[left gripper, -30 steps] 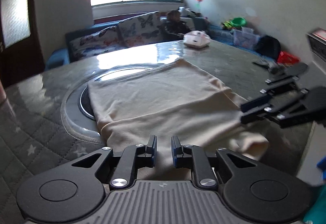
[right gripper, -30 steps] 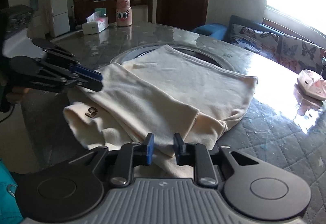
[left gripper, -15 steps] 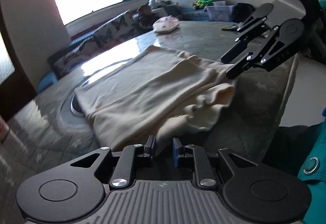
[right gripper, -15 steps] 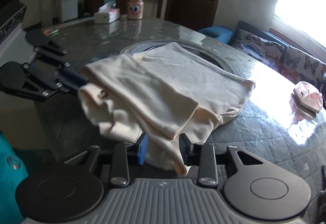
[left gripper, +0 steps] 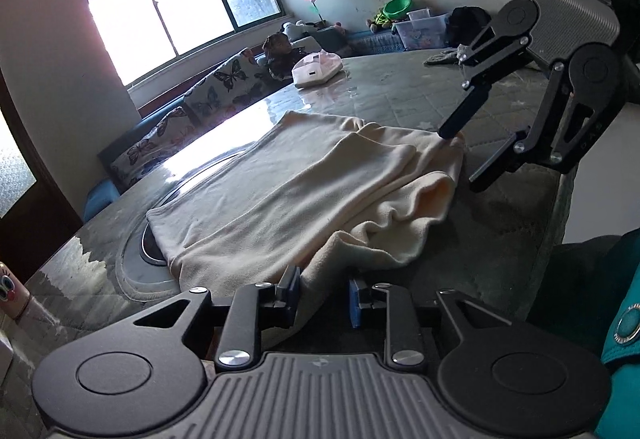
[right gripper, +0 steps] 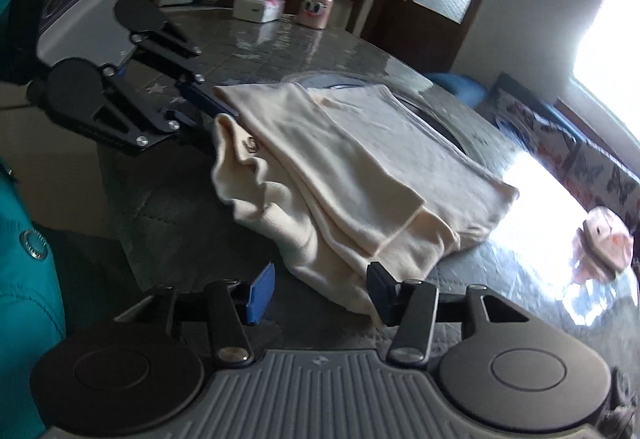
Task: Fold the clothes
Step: 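Fold the held side edge across the body with the left gripper, then release, then grasp the sweatshirt hem with the left gripper while the right gripper grasps the hem too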
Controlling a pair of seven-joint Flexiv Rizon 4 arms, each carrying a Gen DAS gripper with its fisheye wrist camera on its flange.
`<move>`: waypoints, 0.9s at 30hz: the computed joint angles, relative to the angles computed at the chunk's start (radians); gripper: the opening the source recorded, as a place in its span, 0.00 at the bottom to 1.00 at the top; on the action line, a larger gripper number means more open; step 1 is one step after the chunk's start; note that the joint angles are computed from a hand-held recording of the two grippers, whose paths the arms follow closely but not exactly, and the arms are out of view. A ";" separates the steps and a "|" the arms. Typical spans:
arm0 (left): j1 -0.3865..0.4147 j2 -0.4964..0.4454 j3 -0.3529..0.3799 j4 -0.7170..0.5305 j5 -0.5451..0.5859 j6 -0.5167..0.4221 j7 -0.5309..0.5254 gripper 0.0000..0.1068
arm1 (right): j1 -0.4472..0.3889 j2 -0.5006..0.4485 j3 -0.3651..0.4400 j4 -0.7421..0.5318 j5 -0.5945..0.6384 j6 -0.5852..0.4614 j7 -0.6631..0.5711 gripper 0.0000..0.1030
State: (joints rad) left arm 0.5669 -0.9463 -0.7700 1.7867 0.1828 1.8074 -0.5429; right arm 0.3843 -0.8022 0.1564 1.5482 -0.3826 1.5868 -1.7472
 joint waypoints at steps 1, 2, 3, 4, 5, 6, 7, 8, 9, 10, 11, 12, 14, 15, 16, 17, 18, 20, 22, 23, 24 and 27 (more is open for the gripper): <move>0.000 -0.002 0.000 0.000 0.005 0.004 0.004 0.26 | 0.001 -0.002 -0.001 0.001 -0.004 0.008 -0.007 0.53; -0.005 -0.003 0.006 -0.001 0.008 0.012 0.005 0.26 | 0.001 -0.005 0.000 -0.001 -0.008 0.011 -0.013 0.53; -0.006 -0.005 0.007 -0.003 0.013 0.012 0.008 0.26 | 0.002 -0.008 0.000 -0.003 -0.012 0.013 -0.019 0.53; -0.004 -0.010 0.003 -0.006 0.020 0.012 0.014 0.26 | 0.002 -0.011 0.001 -0.005 -0.016 0.015 -0.026 0.53; -0.001 -0.015 -0.002 -0.008 0.025 0.006 0.020 0.24 | 0.000 -0.015 0.004 -0.009 -0.018 0.017 -0.031 0.54; 0.003 -0.019 -0.009 -0.011 0.029 0.000 0.028 0.19 | -0.002 -0.019 0.008 -0.013 -0.019 0.020 -0.036 0.54; 0.011 -0.023 -0.021 -0.009 0.023 -0.003 0.025 0.12 | -0.003 -0.024 0.011 -0.017 -0.021 0.022 -0.042 0.54; 0.020 -0.026 -0.035 -0.008 0.016 -0.007 0.022 0.10 | -0.006 -0.027 0.016 -0.022 -0.021 0.022 -0.045 0.55; 0.028 -0.030 -0.048 -0.006 0.010 -0.010 0.018 0.09 | -0.012 -0.031 0.025 -0.029 -0.022 0.017 -0.051 0.55; 0.044 -0.038 -0.074 -0.009 0.003 -0.022 0.015 0.09 | -0.018 -0.035 0.034 -0.036 -0.023 0.012 -0.058 0.55; 0.059 -0.046 -0.101 -0.012 -0.004 -0.033 0.014 0.08 | -0.020 -0.039 0.037 -0.042 -0.023 0.012 -0.064 0.55; 0.072 -0.052 -0.125 -0.015 -0.015 -0.046 0.011 0.08 | -0.025 -0.045 0.045 -0.051 -0.025 0.009 -0.073 0.55; 0.076 -0.060 -0.152 -0.037 -0.048 -0.072 0.003 0.08 | -0.034 -0.057 0.061 -0.069 -0.026 0.004 -0.092 0.55; 0.074 -0.064 -0.160 -0.051 -0.066 -0.086 0.001 0.08 | -0.034 -0.065 0.063 -0.079 -0.026 0.008 -0.100 0.55; 0.071 -0.070 -0.169 -0.069 -0.088 -0.105 -0.003 0.08 | -0.034 -0.073 0.065 -0.090 -0.026 0.012 -0.107 0.55; 0.069 -0.075 -0.176 -0.082 -0.108 -0.122 -0.003 0.08 | -0.032 -0.083 0.063 -0.101 -0.026 0.018 -0.112 0.55; 0.066 -0.079 -0.182 -0.095 -0.128 -0.139 -0.002 0.08 | -0.030 -0.092 0.062 -0.114 -0.026 0.024 -0.117 0.55; 0.055 -0.081 -0.181 -0.117 -0.163 -0.157 0.006 0.08 | -0.041 -0.118 0.088 -0.149 -0.026 0.017 -0.128 0.50; 0.040 -0.075 -0.165 -0.129 -0.182 -0.160 0.020 0.08 | -0.071 -0.144 0.152 -0.200 -0.016 -0.039 -0.141 0.37; 0.037 -0.071 -0.159 -0.125 -0.187 -0.155 0.027 0.10 | -0.086 -0.154 0.187 -0.228 -0.002 -0.081 -0.148 0.21; 0.034 -0.067 -0.152 -0.121 -0.189 -0.148 0.032 0.12 | -0.096 -0.164 0.216 -0.257 0.017 -0.124 -0.158 0.18; 0.031 -0.054 -0.130 -0.093 -0.174 -0.107 0.047 0.19 | -0.118 -0.178 0.273 -0.326 0.084 -0.217 -0.169 0.13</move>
State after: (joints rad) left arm 0.5983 -1.0000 -0.8998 1.6932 0.0086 1.7008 -0.4963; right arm 0.2665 -0.9805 0.4291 1.2227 -0.2982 1.3697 -1.9164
